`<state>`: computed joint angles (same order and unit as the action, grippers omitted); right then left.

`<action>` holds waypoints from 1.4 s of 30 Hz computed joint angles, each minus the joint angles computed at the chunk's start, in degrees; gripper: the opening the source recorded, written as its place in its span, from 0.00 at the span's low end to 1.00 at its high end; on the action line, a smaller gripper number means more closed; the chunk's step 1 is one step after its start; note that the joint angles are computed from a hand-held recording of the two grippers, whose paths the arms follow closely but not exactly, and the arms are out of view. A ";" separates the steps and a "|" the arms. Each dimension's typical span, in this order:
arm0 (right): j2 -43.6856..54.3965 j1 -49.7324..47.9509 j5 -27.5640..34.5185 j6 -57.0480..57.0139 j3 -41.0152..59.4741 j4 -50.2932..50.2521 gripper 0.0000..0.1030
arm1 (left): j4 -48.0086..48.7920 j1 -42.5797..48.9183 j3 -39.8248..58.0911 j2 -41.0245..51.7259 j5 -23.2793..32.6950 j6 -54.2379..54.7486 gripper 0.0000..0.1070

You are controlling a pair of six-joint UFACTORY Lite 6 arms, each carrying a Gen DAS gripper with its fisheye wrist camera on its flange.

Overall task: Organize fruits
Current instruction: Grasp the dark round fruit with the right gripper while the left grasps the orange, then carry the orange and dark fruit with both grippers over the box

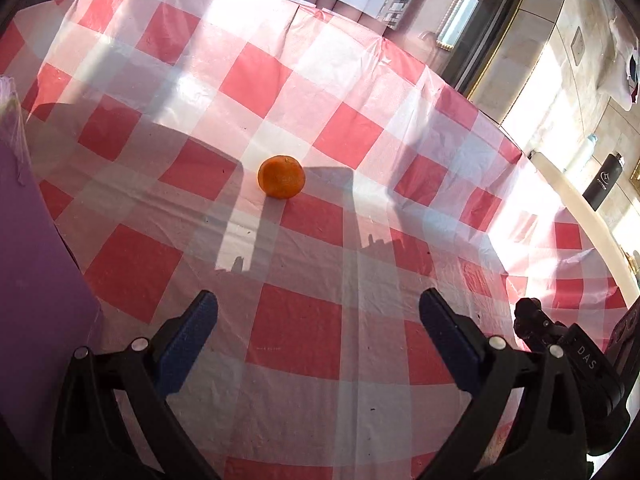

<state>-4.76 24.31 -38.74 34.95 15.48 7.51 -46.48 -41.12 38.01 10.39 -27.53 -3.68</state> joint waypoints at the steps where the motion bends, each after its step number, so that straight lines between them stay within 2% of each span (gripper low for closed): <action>1: 0.59 -0.56 0.55 0.80 0.75 -1.20 0.35 | -4.00 -0.50 0.81 0.29 0.23 3.71 0.94; 5: 1.01 -1.93 2.26 2.74 2.99 -6.02 0.35 | -24.92 0.82 11.37 6.43 1.21 26.20 0.94; 8: 2.10 -2.93 -0.37 4.60 2.65 -7.76 0.36 | -40.15 5.96 25.05 16.16 4.60 44.19 0.94; 10: 2.35 -2.79 -0.48 4.56 2.68 -7.91 0.36 | -51.20 8.97 34.34 22.90 4.93 56.18 0.92; 12: 2.77 -3.45 -0.86 5.40 2.80 -9.15 0.36 | -61.73 11.33 42.45 28.57 4.92 68.18 0.80; 14: 3.14 -3.51 -0.77 5.54 3.09 -9.48 0.36 | -70.97 12.03 49.99 33.26 0.80 80.17 0.72; 16: 3.35 -3.81 -0.99 5.93 3.13 -10.33 0.36 | -73.19 11.80 52.46 34.54 -1.76 85.34 0.51; 17: 3.24 -3.85 -1.02 6.02 3.01 -10.35 0.36 | -70.89 11.40 50.37 33.29 -0.40 84.33 0.38; 19: 3.46 -3.91 -1.11 6.15 3.07 -10.62 0.36 | -61.93 9.51 41.22 27.66 3.11 75.11 0.38; 24: 3.47 -3.96 -1.46 6.14 2.96 -10.64 0.36 | -41.08 -3.26 13.97 8.47 0.73 45.12 0.38; 26: 3.13 -3.90 -1.55 6.03 2.74 -10.41 0.36 | -34.22 -9.85 4.59 1.07 -2.50 33.78 0.38; 29: 2.85 -3.81 -1.57 5.87 2.63 -10.11 0.36 | -35.12 -19.94 -2.23 -5.05 -9.55 30.23 0.38; 31: 2.76 -3.82 -1.25 5.79 2.74 -9.79 0.36 | -39.64 -25.98 -4.02 -8.18 -13.33 30.95 0.38; 33: 3.02 -3.68 -0.30 5.45 3.34 -9.26 0.36 | -40.01 -29.52 -6.56 -10.57 -15.24 28.33 0.38; 37: 2.83 -2.73 2.04 3.73 3.88 -5.40 0.36 | -38.13 -33.31 -7.38 -11.03 -14.94 22.85 0.38; 39: 1.84 -2.18 2.03 2.51 3.25 -3.22 0.36 | -39.82 -36.95 -7.82 -11.59 -17.78 22.66 0.38; 42: -4.82 1.88 -0.34 -2.91 -2.03 6.30 0.36 | -45.41 -45.75 -9.96 -15.33 -23.89 23.31 0.38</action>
<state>-9.59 26.19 -39.08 32.04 13.45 13.80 -91.89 -86.87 28.06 -4.94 -51.42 19.64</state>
